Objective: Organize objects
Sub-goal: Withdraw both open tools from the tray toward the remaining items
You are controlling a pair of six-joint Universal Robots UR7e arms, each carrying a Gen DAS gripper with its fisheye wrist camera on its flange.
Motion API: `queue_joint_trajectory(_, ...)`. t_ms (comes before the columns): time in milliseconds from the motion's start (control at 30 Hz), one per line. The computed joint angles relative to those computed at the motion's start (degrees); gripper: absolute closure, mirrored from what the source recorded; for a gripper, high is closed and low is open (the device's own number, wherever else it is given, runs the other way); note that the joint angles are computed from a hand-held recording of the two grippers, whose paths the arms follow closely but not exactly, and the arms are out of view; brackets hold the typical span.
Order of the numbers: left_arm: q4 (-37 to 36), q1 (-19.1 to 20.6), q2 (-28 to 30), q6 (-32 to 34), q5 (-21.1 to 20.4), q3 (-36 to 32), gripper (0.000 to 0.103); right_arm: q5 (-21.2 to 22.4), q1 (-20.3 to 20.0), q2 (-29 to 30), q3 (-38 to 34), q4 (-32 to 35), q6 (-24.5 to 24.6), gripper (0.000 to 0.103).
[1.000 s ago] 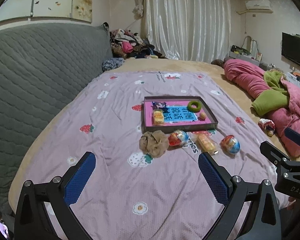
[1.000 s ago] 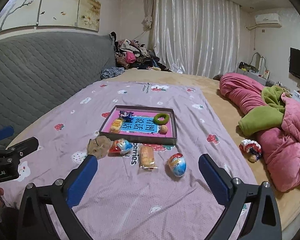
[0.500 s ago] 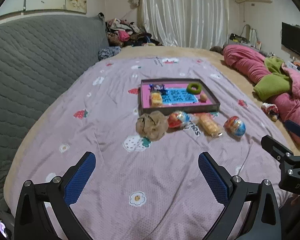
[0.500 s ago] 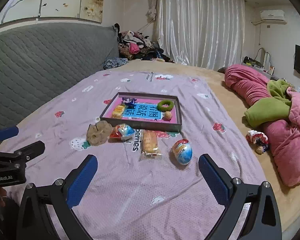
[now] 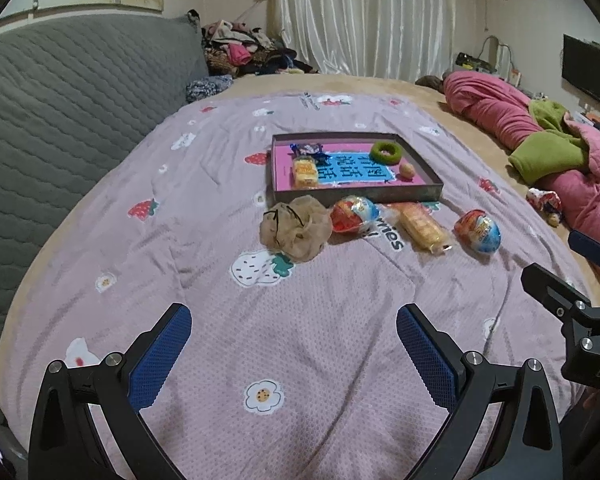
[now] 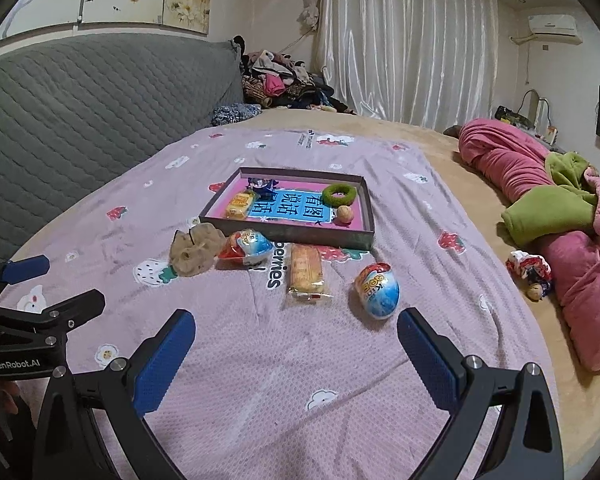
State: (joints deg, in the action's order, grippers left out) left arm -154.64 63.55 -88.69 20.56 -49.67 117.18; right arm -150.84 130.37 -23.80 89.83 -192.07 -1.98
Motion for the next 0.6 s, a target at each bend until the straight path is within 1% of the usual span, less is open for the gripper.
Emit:
queue_joint_trajectory(133, -0.9, 0.6, 0.9, 0.6, -0.5, -0.2, 0.001, 0.7, -0.7, 0.3, -0.3, 0.3, -0.3, 0.001)
queue_joint_trajectory(267, -1.5, 1.6, 2.6, 1.1, -1.0, -1.1, 0.001, 0.9, -1.8, 0.8, -1.4, 2.4, -0.2, 0.001)
queue_joint_trajectory(600, -2.4, 3.3, 6.9, 2.4, -1.7, -3.5, 0.001, 2.1, -3.9, 2.5, -3.5, 3.2, -1.1, 0.001)
